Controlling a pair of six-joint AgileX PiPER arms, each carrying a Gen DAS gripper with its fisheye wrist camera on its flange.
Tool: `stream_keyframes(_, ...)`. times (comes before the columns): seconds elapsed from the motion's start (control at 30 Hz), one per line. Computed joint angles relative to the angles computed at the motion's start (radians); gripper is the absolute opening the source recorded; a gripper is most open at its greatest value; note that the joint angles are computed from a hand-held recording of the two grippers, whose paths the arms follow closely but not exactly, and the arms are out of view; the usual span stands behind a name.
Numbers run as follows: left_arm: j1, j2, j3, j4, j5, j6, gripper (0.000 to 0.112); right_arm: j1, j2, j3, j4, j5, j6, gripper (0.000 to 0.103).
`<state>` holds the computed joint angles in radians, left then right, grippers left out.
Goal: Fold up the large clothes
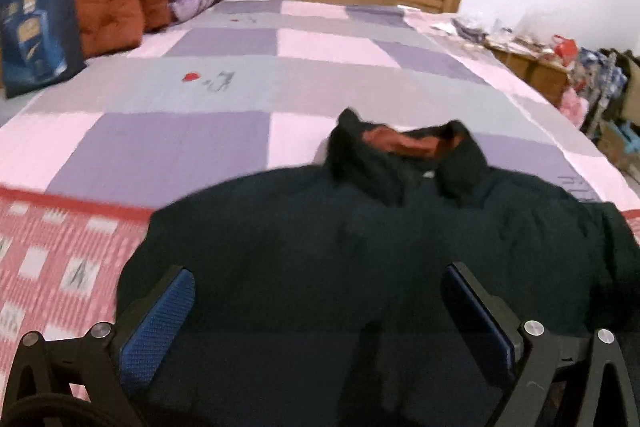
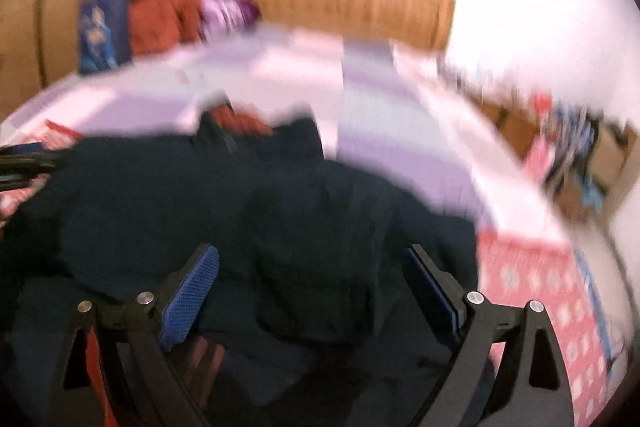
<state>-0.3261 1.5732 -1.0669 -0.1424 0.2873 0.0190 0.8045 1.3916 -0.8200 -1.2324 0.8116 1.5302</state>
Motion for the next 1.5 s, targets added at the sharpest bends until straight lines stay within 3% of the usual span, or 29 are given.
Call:
stream_keyframes(0.07,-0.005,0.095,-0.112,0.116,0.061,-0.14,0.101,-0.055,0.091,-0.089,-0.035,-0.107,-0.005,0.095)
stream_keyframes(0.13,0.023,0.186,-0.203,0.154,0.129,-0.23,0.101,-0.142,0.237,-0.232,0.09,-0.226,-0.124,0.095)
stream_keyframes(0.23,0.102,0.291,-0.263,0.273,0.203,-0.346,0.103,-0.219,0.416,-0.351,0.281,-0.219,-0.33,0.095)
stream_keyframes(0.3,0.189,0.326,-0.261,0.162,0.204,-0.26,0.103,-0.315,0.379,-0.24,0.249,-0.328,-0.277,0.093)
stream_keyframes(0.37,0.239,0.342,-0.243,0.088,0.183,-0.197,0.103,-0.375,0.321,-0.13,0.118,-0.37,-0.117,0.093)
stream_keyframes(0.47,0.204,0.343,-0.2,0.251,0.114,-0.295,0.103,-0.398,0.303,-0.051,-0.074,-0.404,0.086,0.093)
stream_keyframes(0.53,0.196,0.354,-0.201,0.286,0.104,-0.315,0.103,-0.402,0.33,-0.059,-0.108,-0.417,0.124,0.093)
stream_keyframes(0.77,0.263,0.388,-0.217,0.06,0.114,-0.089,0.103,-0.495,0.314,-0.008,-0.208,-0.559,0.204,0.093)
stream_keyframes(0.97,0.248,0.363,-0.206,0.188,0.144,-0.184,0.103,-0.525,0.326,-0.019,-0.116,-0.611,0.102,0.093)
stream_keyframes(1.07,0.278,0.303,-0.115,0.175,0.109,-0.15,0.103,-0.533,0.316,-0.02,-0.026,-0.622,-0.002,0.093)
stream_keyframes(1.13,0.268,0.242,-0.039,0.296,0.085,-0.239,0.103,-0.538,0.3,-0.014,0.039,-0.628,-0.08,0.093)
stream_keyframes(1.2,0.246,0.167,0.032,0.399,0.074,-0.327,0.1,-0.502,0.259,-0.008,0.086,-0.558,-0.162,0.091)
stream_keyframes(1.23,0.231,0.117,0.079,0.414,0.055,-0.334,0.099,-0.455,0.227,0.0,0.05,-0.473,-0.143,0.091)
stream_keyframes(1.3,0.206,0.017,0.169,0.356,-0.001,-0.263,0.099,-0.371,0.15,0.041,-0.031,-0.356,-0.068,0.091)
stream_keyframes(1.4,0.094,-0.082,0.248,0.247,-0.071,-0.173,0.1,-0.254,0.06,0.087,-0.094,-0.308,0.004,0.091)
stream_keyframes(1.5,-0.021,-0.04,0.22,0.316,-0.059,-0.266,0.1,-0.155,0.1,0.033,-0.032,-0.29,-0.054,0.091)
